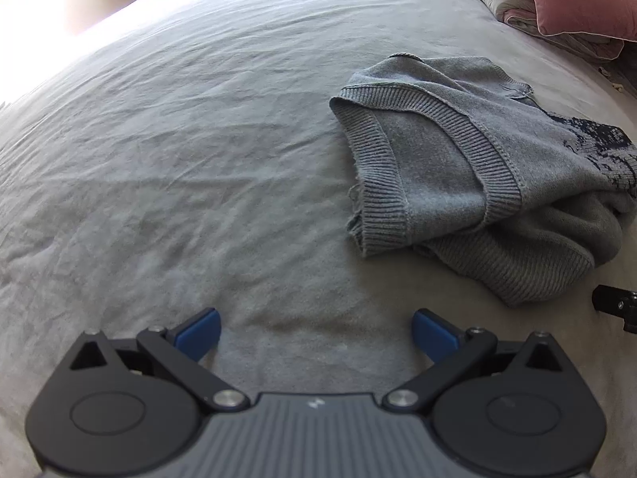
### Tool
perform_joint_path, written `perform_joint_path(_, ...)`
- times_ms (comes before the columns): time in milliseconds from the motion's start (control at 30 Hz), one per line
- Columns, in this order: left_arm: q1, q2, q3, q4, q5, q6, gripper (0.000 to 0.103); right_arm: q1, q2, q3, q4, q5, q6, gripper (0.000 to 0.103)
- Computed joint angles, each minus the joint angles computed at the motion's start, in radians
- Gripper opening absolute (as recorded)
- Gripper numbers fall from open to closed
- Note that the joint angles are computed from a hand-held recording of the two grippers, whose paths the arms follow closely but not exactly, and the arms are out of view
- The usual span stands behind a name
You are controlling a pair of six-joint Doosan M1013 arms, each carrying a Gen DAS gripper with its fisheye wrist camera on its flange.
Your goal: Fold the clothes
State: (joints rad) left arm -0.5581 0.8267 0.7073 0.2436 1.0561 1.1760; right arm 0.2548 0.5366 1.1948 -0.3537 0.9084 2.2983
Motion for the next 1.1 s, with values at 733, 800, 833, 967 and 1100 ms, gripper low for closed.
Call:
perform_joint_path(733,0.030,-0.011,-0.010,-0.128,-0.120,0.006,0.093,-0.015,-0.043,0.041,0.188,-0.209,-0.245,0.100)
perform_joint_path(800,0.029,-0.007,-0.019,-0.118,-0.123,0.006,0.093,-0.014,-0.041,0.038,0.217,-0.229,-0.274,0.097)
perform_joint_path(833,0.030,-0.005,-0.024,-0.124,-0.121,0.003,0.093,-0.013,-0.039,0.036,0.232,-0.238,-0.289,0.094)
perform_joint_path(967,0.036,0.004,-0.048,-0.161,-0.099,-0.003,0.093,-0.005,-0.037,0.038,0.177,-0.273,-0.217,0.080)
perform_joint_path(1100,0.040,0.008,-0.057,-0.191,-0.091,0.016,0.093,-0.011,-0.027,0.032,0.186,-0.290,-0.172,0.068)
